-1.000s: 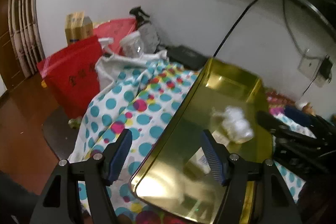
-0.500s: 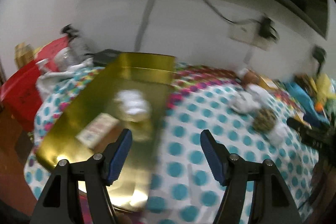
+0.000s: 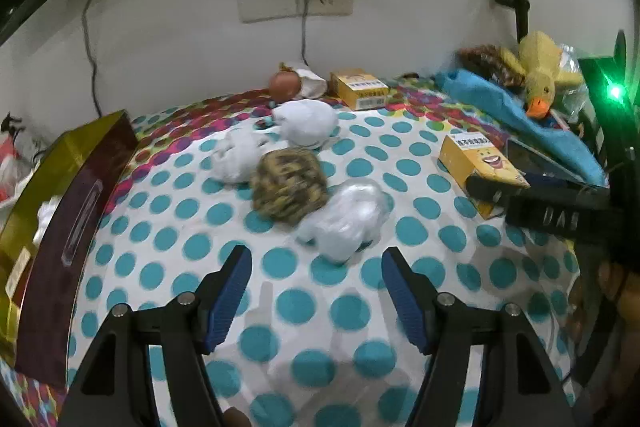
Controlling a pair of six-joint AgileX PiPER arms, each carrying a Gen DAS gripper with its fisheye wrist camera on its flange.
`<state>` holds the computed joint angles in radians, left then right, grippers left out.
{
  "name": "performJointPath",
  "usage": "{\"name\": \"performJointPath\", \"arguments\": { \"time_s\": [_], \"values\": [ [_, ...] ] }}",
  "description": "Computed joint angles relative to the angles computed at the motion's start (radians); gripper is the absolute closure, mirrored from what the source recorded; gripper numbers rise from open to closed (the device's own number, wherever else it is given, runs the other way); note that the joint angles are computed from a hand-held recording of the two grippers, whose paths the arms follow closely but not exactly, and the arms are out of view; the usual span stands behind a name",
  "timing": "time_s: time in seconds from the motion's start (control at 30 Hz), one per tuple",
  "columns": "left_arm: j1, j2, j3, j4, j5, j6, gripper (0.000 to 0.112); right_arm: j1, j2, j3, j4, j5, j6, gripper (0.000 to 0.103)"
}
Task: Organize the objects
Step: 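Grasp the yellow medicine box with the right gripper while the left gripper grasps another plastic bundle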
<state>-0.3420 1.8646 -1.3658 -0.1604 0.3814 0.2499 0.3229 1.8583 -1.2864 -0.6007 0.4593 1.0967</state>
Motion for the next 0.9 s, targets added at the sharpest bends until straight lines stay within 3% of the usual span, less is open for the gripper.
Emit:
{"name": "performJointPath", "arguments": {
  "time_s": [0.07,0.13,0.33,0.5,0.63,0.77,0.87,0.9],
  "values": [
    [-0.015,0.027,-0.049,0.024,0.025,-0.04,0.043,-0.009,0.033,-0.045,0.125,0.017,-0.145,0.005],
    [-0.038,0.06,-0.098,0.107,0.045,-0.132,0.043,-0.003,0.044,-0.063,0.139,0.03,-0.175,0.005],
    [-0.049,0.16,-0.237,0.153,0.128,-0.223,0.043,0.007,0.068,-0.1,0.092,0.091,-0.133,0.008],
    [-0.001,0.199,-0.296,0.044,0.194,-0.108,0.042,0.0,0.06,-0.085,0.086,0.077,-0.113,0.008],
    [-0.011,0.223,-0.33,0.099,0.203,-0.117,0.042,0.021,0.08,-0.118,0.033,0.14,-0.073,0.008],
    [-0.006,0.254,-0.374,0.08,0.236,-0.121,0.042,0.017,0.081,-0.12,0.033,0.145,-0.068,0.007],
    [-0.005,0.26,-0.383,0.062,0.241,-0.116,0.049,0.015,0.084,-0.125,0.049,0.147,-0.086,0.006],
    [-0.003,0.258,-0.38,0.042,0.239,-0.096,0.061,0.015,0.088,-0.13,0.057,0.151,-0.097,0.006]
  ]
}}
